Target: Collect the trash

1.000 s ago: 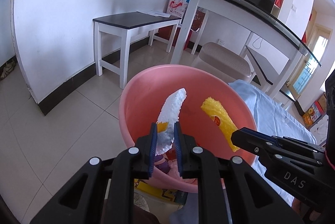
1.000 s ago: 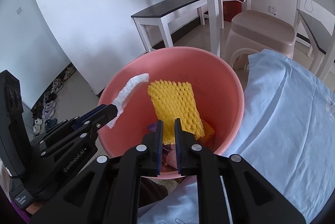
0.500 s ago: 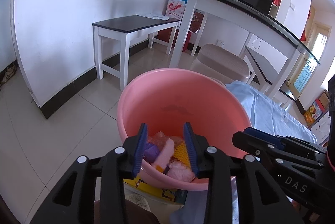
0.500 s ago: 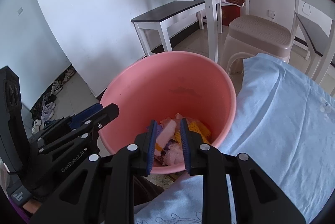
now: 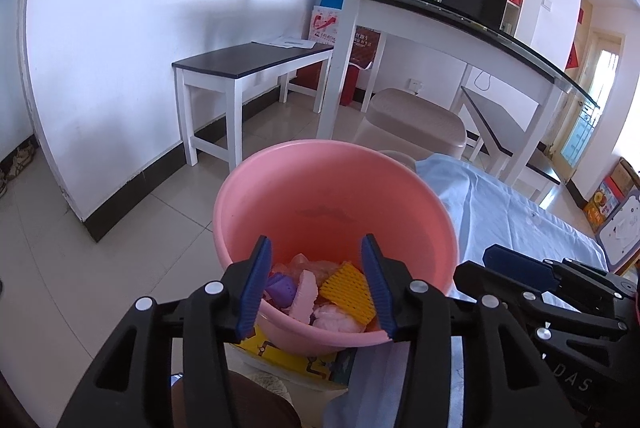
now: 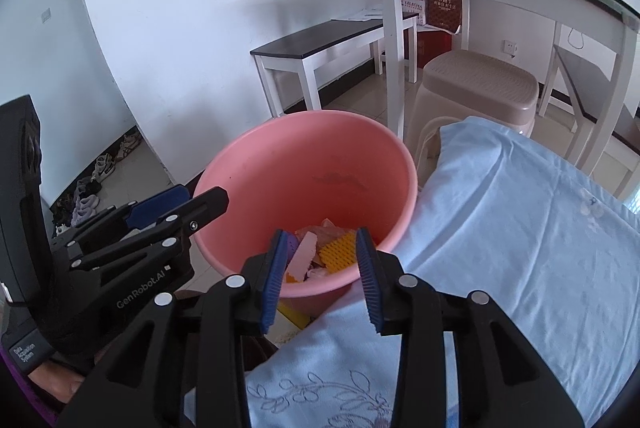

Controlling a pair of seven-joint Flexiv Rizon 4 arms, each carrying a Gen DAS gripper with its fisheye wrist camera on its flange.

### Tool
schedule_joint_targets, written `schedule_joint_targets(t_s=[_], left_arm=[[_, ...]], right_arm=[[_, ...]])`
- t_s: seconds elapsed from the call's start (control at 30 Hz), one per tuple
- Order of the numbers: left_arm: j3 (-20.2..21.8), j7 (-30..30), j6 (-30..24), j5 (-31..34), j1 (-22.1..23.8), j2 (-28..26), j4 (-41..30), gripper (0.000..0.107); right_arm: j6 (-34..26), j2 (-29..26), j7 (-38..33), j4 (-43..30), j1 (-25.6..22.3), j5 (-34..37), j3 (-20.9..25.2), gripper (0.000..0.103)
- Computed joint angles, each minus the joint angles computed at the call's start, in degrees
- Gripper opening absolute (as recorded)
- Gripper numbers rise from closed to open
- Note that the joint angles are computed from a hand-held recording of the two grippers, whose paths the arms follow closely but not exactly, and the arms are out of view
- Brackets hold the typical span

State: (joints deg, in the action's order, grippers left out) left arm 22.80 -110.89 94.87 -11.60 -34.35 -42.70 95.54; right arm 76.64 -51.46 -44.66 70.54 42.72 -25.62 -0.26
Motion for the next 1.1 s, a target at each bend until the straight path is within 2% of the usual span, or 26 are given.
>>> schedule_joint_targets(t_s=[0.63,1.1], left_arm=[[5.3,-3.9,-2.4,3.5,-5.2,1.0,-0.5,0.05],[6.7,-7.3,-4.2,8.3,-7.0,1.5,-2.0,0.052]], right_arm=[[6.3,5.4,6.4,9.8,2.9,-3.7,-6.0,0.036],[9.8,8.4,11.1,15.7,5.5,-6.5,-11.3,0.036]])
